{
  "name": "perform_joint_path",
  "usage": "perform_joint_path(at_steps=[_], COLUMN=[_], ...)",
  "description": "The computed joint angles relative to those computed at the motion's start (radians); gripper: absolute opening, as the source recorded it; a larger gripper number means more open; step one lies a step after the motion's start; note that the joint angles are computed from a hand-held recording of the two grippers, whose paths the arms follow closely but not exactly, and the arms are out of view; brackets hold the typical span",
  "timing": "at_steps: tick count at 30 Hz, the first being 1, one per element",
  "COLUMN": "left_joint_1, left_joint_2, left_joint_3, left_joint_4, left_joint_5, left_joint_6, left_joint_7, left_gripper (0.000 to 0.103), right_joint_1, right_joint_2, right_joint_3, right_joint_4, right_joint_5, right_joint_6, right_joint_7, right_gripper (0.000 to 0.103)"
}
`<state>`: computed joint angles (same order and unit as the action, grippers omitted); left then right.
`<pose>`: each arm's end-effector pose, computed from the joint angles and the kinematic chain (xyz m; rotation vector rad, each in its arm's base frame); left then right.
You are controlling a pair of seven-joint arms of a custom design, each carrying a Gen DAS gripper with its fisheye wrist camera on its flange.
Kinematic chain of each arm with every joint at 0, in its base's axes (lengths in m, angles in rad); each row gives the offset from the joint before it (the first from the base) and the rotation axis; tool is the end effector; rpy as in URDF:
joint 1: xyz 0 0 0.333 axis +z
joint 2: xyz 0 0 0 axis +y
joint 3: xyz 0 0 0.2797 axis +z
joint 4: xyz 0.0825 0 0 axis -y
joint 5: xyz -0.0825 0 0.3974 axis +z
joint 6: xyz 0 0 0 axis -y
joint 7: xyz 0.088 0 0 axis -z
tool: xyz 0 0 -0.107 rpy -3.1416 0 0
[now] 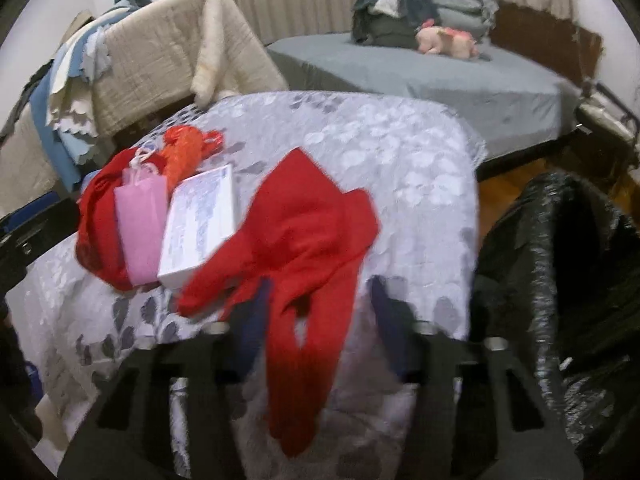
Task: Collect trash
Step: 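Return the right tool to the pile and grasp the red glove, then grasp the white tissue ball with the left tool while the right tool holds the glove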
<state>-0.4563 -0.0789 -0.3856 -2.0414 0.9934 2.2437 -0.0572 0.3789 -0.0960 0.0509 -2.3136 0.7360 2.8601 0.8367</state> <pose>0.4010 -0.4182 0.4739 -1.8456 1.4553 -0.7558 0.5136 0.1952 0.4015 -2.1052 1.2213 -0.3093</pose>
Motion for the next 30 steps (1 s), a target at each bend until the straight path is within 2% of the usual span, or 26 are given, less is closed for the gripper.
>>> perform_joint_path(at_steps=[2, 5, 11, 19, 23, 30], left_joint_1=[0.0, 0.0, -0.005, -0.018, -0.026, -0.058], left_joint_2=[0.0, 0.001, 0.008, 0.038, 0.076, 0.215], left_joint_3=[0.001, 0.0, -0.001, 0.0, 0.011, 0.064], left_joint_4=[0.0, 0.002, 0.018, 0.071, 0.113, 0.252], left_joint_5=[-0.001, 0.001, 0.01, 0.048, 0.075, 0.097], left_joint_6=[0.003, 0.001, 0.0, -0.003, 0.02, 0.08], left_joint_7=[0.0, 0.0, -0.003, -0.002, 0.008, 0.063], left_gripper=[0.089, 0.089, 0.089, 0.089, 0.089, 0.086], right_joint_1=[0.004, 0.016, 0.041, 0.043, 0.031, 0.001], right_joint_2=[-0.007, -0.033, -0.085, -0.112, -0.11, -0.085], right_joint_3=[-0.002, -0.01, -0.039, -0.069, -0.075, -0.08], right_joint_4=[0.003, -0.005, -0.003, 0.03, 0.042, 0.056], right_joint_5=[0.018, 0.076, 0.192, 0.289, 0.294, 0.275], right_joint_6=[-0.023, -0.021, -0.021, 0.002, 0.017, 0.031], right_joint_7=[-0.024, -0.08, -0.179, -0.238, -0.236, -0.207], right_gripper=[0.014, 0.01, 0.008, 0.008, 0.008, 0.008])
